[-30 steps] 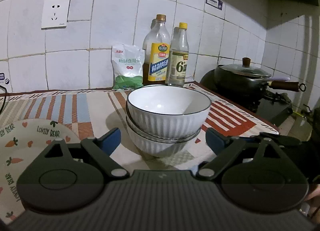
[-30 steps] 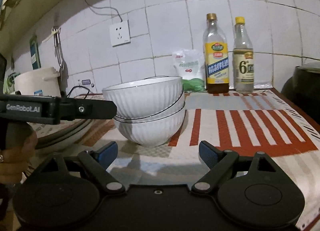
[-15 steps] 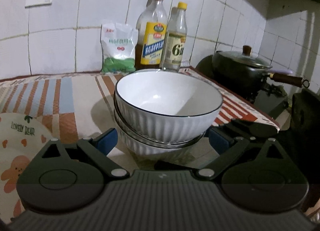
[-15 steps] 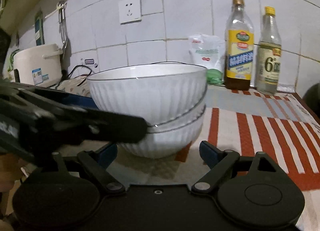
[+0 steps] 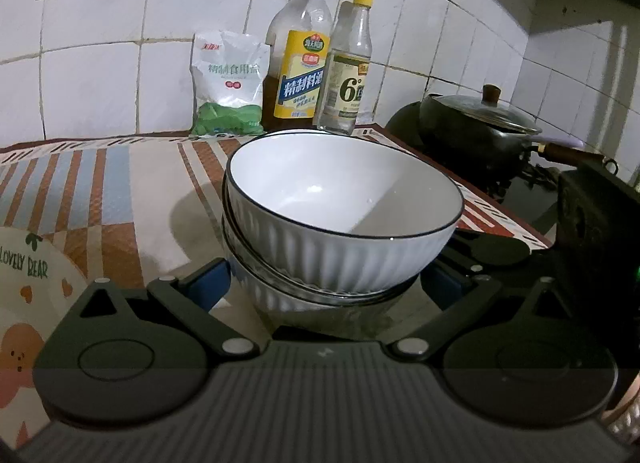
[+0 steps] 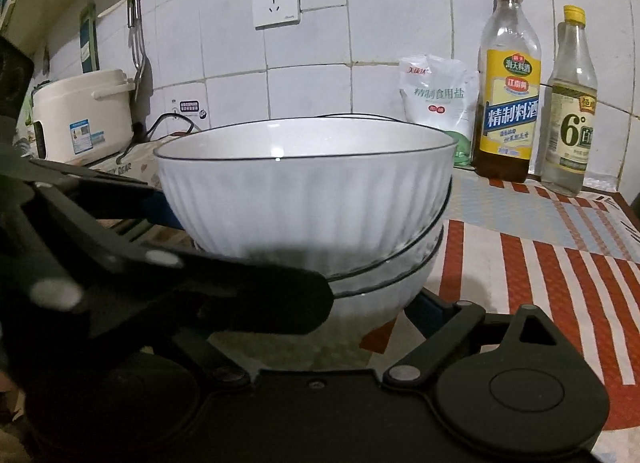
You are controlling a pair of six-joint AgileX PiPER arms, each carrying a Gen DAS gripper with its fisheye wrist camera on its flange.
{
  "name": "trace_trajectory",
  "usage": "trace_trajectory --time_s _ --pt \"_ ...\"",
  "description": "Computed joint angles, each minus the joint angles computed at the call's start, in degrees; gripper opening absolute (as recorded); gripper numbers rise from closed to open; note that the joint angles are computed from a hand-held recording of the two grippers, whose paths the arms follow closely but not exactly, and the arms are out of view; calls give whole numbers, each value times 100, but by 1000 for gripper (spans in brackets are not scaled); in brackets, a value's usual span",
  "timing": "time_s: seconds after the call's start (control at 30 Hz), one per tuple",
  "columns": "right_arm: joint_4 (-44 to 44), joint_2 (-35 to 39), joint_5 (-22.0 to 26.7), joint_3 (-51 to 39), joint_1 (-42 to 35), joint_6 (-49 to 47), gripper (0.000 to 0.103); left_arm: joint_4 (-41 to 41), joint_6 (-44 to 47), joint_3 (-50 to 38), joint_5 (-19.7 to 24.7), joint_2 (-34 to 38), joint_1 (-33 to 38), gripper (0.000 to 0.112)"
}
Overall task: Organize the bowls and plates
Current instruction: 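Lift the bowl stack with both grippers and carry it toward the plate stack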
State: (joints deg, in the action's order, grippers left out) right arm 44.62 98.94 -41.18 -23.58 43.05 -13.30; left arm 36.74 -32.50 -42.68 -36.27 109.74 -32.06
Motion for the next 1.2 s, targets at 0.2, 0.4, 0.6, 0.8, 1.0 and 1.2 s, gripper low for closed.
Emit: trace_trajectory --time_s 0.2,0.4,0.6,0.8,1.0,1.2 --pt "75 42 -160 35 82 138 95 -97 88 42 -173 40 29 103" --pt "159 59 -244 54 148 222 93 -271 181 52 -146 29 -36 102" --pt "512 93 -318 11 321 -84 93 -223 237 101 -249 49 7 102" --pt "668 163 -574 100 553 76 93 -194 254 165 -291 17 12 102" --pt "699 215 -803 190 731 288 93 -275 392 276 -317 -52 -6 102" --pt "1034 218 -1089 228 1074 217 93 -494 680 511 -469 -202 -37 102"
